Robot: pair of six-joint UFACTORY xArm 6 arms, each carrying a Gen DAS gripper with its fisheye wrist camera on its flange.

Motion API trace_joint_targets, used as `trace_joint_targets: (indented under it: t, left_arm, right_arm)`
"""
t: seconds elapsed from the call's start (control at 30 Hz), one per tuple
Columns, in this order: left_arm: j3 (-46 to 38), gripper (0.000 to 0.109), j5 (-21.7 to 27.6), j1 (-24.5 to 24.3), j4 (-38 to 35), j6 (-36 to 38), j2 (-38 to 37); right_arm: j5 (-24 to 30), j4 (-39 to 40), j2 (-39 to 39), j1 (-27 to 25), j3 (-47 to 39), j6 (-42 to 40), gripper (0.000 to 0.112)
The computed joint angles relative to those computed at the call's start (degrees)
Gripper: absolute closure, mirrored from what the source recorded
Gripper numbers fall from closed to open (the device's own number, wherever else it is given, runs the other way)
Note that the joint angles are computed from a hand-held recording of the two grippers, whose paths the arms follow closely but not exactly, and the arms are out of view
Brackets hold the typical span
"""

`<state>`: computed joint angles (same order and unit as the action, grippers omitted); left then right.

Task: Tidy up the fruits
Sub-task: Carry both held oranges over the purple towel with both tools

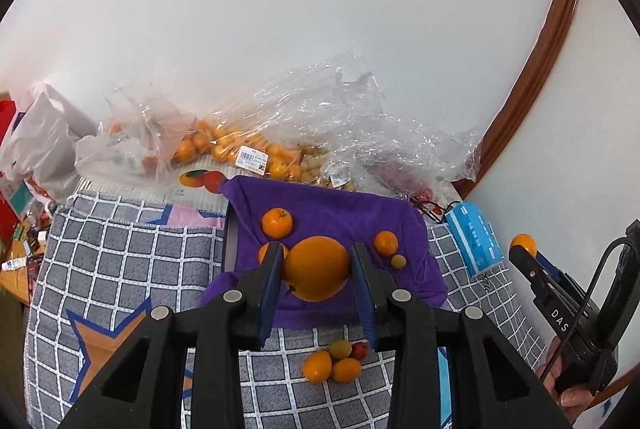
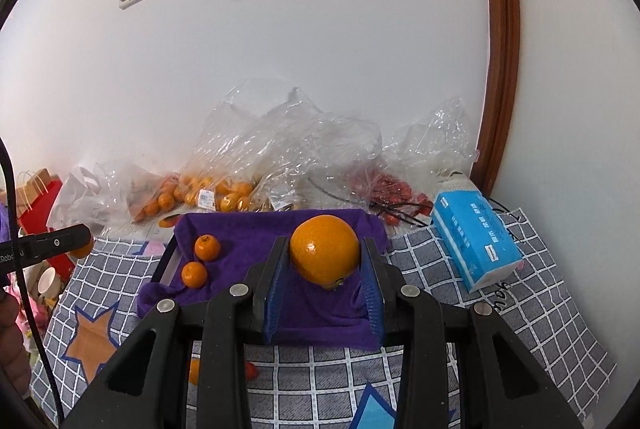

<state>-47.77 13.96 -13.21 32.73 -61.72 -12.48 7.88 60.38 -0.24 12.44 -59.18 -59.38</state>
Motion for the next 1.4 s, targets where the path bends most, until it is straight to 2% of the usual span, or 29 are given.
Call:
trace_joint_targets:
  t: [0.83, 1.4]
  left_arm:
    - [-7.15, 0.076, -2.61, 1.63, -8.25, 9.64, 9.15]
    - [-10.97, 0.076, -3.02, 2.09, -16.03, 17.56, 14.63]
  right_arm:
    - [-0.79, -6.13, 7.61, 0.08, -7.41, 5.52, 0.077]
    - [-0.27, -14.96, 12.73, -0.08, -10.88, 13.85, 0.077]
